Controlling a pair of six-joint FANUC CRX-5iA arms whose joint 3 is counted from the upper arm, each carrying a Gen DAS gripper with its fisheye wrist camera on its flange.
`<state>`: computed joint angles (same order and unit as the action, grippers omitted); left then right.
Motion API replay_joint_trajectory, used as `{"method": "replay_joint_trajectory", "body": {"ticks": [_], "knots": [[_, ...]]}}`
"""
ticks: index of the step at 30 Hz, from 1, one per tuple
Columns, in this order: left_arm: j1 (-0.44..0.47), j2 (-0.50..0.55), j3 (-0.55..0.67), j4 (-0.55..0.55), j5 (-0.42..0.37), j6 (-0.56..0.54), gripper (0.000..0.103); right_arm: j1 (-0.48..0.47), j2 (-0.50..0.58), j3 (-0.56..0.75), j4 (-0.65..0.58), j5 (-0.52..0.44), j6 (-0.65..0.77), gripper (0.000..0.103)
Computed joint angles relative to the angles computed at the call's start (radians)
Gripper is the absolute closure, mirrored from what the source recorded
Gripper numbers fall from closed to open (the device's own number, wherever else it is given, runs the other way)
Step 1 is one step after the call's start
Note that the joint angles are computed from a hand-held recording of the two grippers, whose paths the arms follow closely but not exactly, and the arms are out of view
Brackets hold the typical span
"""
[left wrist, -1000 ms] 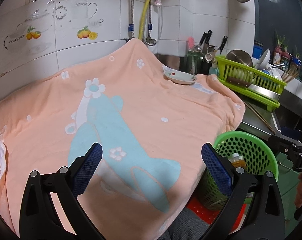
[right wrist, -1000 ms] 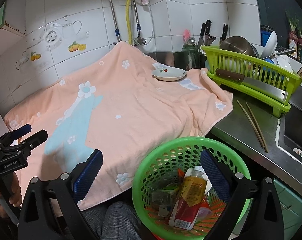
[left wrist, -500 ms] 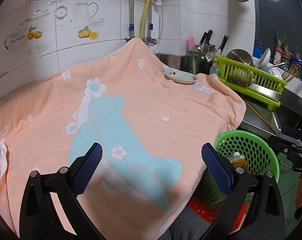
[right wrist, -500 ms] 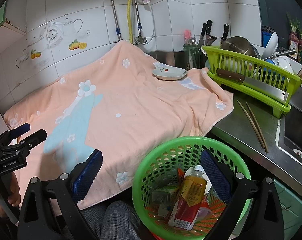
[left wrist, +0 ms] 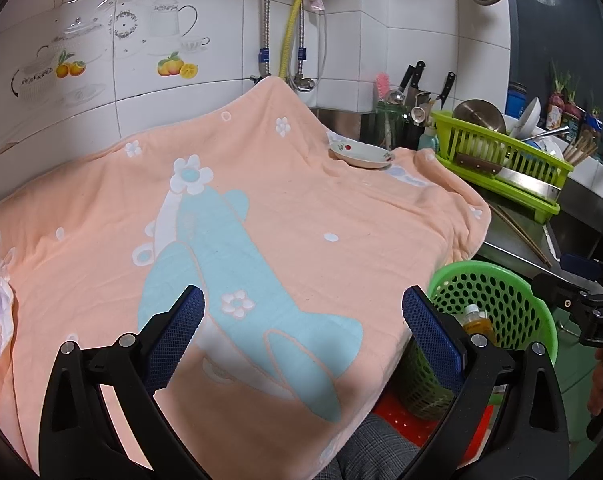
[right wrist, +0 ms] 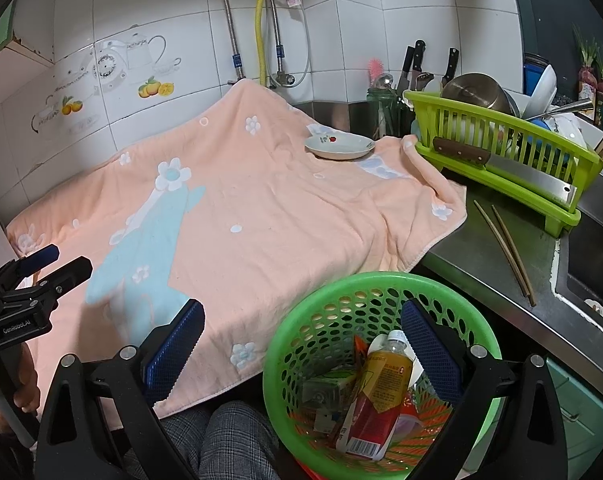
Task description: Collect trash
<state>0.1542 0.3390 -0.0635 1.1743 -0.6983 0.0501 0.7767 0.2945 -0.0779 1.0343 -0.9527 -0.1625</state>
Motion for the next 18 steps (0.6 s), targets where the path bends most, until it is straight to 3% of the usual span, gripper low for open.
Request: {"method": "replay_joint_trajectory", "body": {"ticks": [18], "knots": [[-0.003, -0.005, -0.010, 0.017, 0.009, -0.009, 0.005, 0.000, 0.005, 0.004, -0.001, -0.002, 0.007, 0.008]]}}
